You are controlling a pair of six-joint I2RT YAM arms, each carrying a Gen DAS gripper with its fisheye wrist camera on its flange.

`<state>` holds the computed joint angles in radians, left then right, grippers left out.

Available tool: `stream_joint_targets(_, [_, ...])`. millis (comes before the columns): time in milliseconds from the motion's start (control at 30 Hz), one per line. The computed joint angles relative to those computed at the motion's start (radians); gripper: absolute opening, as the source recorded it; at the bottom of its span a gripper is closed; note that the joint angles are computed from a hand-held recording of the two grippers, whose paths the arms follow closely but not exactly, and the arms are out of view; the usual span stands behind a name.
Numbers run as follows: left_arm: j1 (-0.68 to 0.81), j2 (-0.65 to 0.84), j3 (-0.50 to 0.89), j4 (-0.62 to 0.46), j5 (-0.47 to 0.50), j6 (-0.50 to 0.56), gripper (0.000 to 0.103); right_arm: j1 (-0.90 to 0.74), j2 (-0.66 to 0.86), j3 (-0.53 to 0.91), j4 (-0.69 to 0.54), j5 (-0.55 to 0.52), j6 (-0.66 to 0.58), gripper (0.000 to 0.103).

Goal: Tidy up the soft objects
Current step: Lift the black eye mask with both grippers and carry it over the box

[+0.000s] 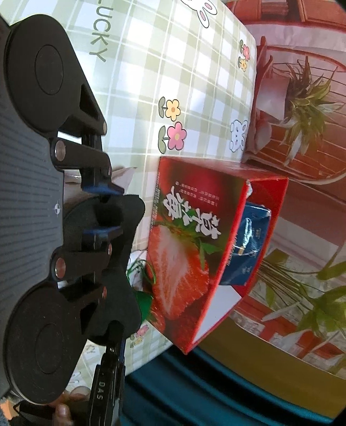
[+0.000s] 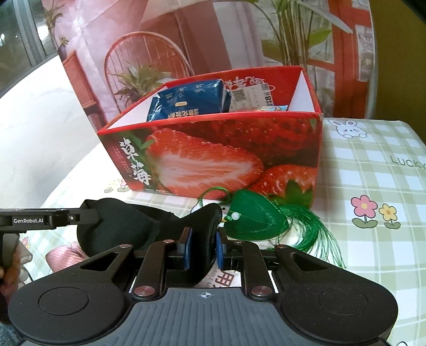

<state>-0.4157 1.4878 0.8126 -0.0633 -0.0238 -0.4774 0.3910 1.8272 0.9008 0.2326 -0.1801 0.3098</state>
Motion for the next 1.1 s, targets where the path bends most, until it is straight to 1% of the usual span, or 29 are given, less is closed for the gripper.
stream_joint_targets(33, [-0.001,-0.008,-0.007,0.009,-0.001,0.0,0.019,-0.001,-0.001,0.0,0.001,-0.003,0.0,0.016])
stream_joint_targets(133, [-0.011,-0.026,-0.014,0.025,-0.013,0.008,0.017,-0.003,-0.009,-0.003,0.008,-0.011,-0.003,0.016])
stream_joint_targets(233, [-0.028,-0.038,-0.011,0.036,-0.042,0.019,0.016,-0.006,-0.024,-0.005,0.019,-0.026,-0.02,0.014])
stream_joint_targets(400, [-0.015,-0.085,0.004,0.042,-0.074,0.05,0.016,-0.022,-0.067,0.0,0.036,-0.056,-0.022,0.013])
stream_joint_targets(533, [0.001,-0.112,0.044,0.032,-0.081,0.074,0.016,-0.038,-0.097,0.017,0.049,-0.06,-0.025,0.013])
stream_joint_targets(633, [0.003,-0.104,0.098,0.027,-0.09,0.105,0.016,-0.052,-0.111,0.046,0.053,-0.069,-0.043,0.013])
stream_joint_targets(733, [0.006,-0.077,0.16,0.032,-0.096,0.138,0.016,-0.061,-0.113,0.087,0.048,-0.066,-0.063,0.013])
stream_joint_targets(900, [0.006,0.01,0.277,0.06,-0.114,0.208,0.016,-0.083,-0.081,0.186,0.03,-0.046,-0.107,0.013])
stream_joint_targets(1100, [0.014,0.198,0.484,0.061,-0.128,0.276,0.016,-0.097,0.013,0.339,0.017,0.016,-0.151,0.013])
